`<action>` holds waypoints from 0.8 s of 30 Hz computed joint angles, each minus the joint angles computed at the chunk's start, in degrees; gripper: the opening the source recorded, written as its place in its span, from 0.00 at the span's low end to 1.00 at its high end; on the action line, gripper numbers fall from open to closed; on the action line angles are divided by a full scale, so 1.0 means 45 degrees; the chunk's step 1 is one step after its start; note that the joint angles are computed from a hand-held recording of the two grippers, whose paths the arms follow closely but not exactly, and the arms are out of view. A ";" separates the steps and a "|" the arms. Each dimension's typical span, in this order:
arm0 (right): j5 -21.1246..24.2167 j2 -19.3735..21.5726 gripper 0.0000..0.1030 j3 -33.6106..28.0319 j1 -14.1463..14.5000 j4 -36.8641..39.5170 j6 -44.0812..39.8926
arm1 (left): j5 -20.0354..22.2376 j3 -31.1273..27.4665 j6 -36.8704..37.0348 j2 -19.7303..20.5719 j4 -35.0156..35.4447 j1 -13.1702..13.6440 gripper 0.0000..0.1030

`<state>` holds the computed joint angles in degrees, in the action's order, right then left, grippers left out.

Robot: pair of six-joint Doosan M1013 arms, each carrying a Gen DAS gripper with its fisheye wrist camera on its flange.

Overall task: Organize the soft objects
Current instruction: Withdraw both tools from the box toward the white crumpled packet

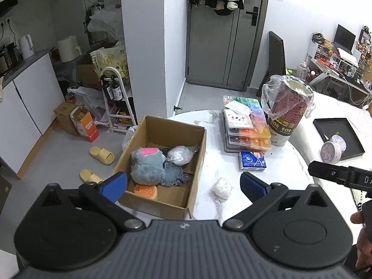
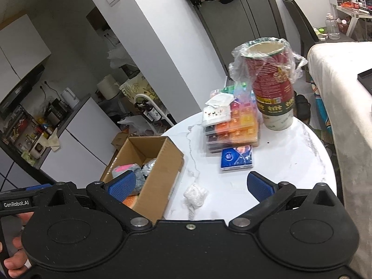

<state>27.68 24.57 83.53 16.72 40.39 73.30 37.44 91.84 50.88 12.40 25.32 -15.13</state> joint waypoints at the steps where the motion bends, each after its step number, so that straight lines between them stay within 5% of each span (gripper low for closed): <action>1: 0.0017 -0.0003 1.00 0.0028 -0.0035 0.0082 -0.0109 | 0.0031 -0.0024 -0.0109 0.0031 0.0104 -0.0052 1.00; 24: 0.0914 0.0972 1.00 -0.0376 -0.0978 0.2115 -0.3134 | 0.1602 -0.1340 -0.1520 0.1811 0.1260 -0.1152 0.97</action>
